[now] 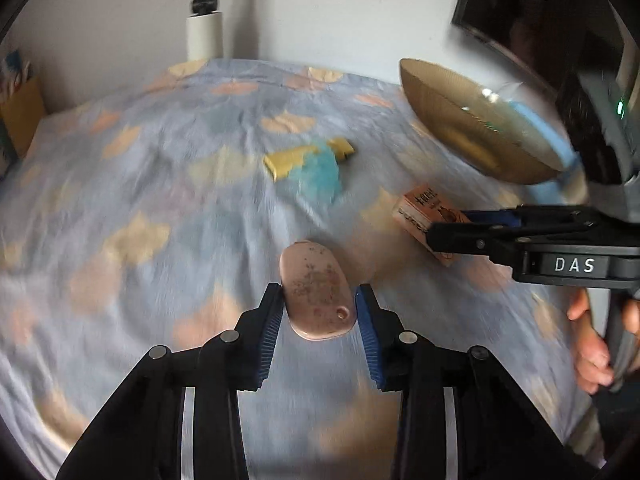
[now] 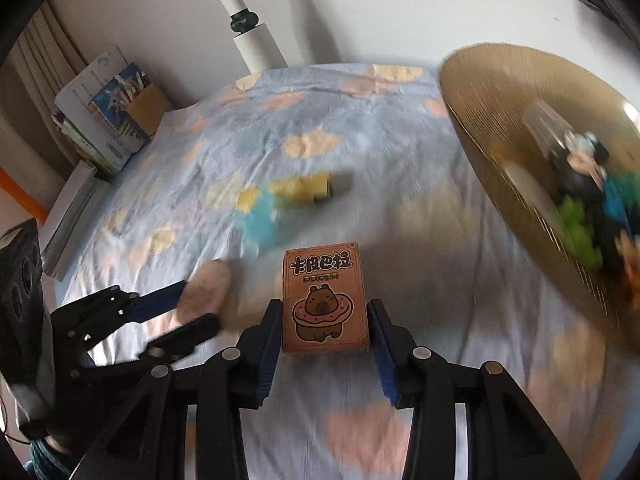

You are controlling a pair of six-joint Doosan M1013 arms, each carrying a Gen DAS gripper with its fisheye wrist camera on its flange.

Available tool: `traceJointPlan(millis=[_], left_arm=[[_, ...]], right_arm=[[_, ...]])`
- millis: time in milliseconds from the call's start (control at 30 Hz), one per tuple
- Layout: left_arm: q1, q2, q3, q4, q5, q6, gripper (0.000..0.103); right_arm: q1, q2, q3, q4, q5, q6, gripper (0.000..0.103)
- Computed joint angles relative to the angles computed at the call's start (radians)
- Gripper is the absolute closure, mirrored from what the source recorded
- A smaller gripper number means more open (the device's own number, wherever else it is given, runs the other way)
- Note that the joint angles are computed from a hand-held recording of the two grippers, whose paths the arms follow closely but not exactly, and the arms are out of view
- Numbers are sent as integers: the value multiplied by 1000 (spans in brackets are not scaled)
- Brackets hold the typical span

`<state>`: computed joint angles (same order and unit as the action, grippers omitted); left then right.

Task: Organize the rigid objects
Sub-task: 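Grasp the pink oval soap with the left tool while the right tool grasps the capybara card box, then carry the pink soap and card box into the amber bowl and open both tools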

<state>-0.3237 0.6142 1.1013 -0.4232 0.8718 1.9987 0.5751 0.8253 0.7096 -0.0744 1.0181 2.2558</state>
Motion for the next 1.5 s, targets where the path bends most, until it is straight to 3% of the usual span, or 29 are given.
traceJointPlan(millis=[200,300,367,467,533,600,700,900,967,1100,1400,1500], left_arm=[[15,-79,121,-22,-44,14,68],[13,-82,130,-8,-19,15,68],[5,-99,159,15,-51,17,68],[5,-109,174,8,-62,22,56],[10,-113,184,-11,-68,28,50],[13,-118,192,-18,-73,23,43],[13,-120,196,-22,-73,21,42],[10,-116,195,-20,-95,-4,43],[5,-114,190,-6,-93,-6,45],[-4,-117,197,29,-116,-9,68],[-14,-147,198,-79,-190,110,69],[-18,-148,162,-195,-210,217,69]], right_arm=[[29,-108,199,29,-120,-19,62],[53,-121,212,-28,-69,-40,62],[69,-125,212,-62,-30,-62,62],[83,-130,220,-96,-3,-71,62],[86,-133,226,-102,2,-65,57],[91,-132,223,-117,11,-55,44],[105,-112,192,-162,53,-51,41],[126,-77,145,-260,94,6,42],[127,-76,144,-270,88,20,48],[128,-90,170,-287,57,30,63],[126,-164,277,-350,-37,129,63],[127,-193,296,-434,-33,176,63]])
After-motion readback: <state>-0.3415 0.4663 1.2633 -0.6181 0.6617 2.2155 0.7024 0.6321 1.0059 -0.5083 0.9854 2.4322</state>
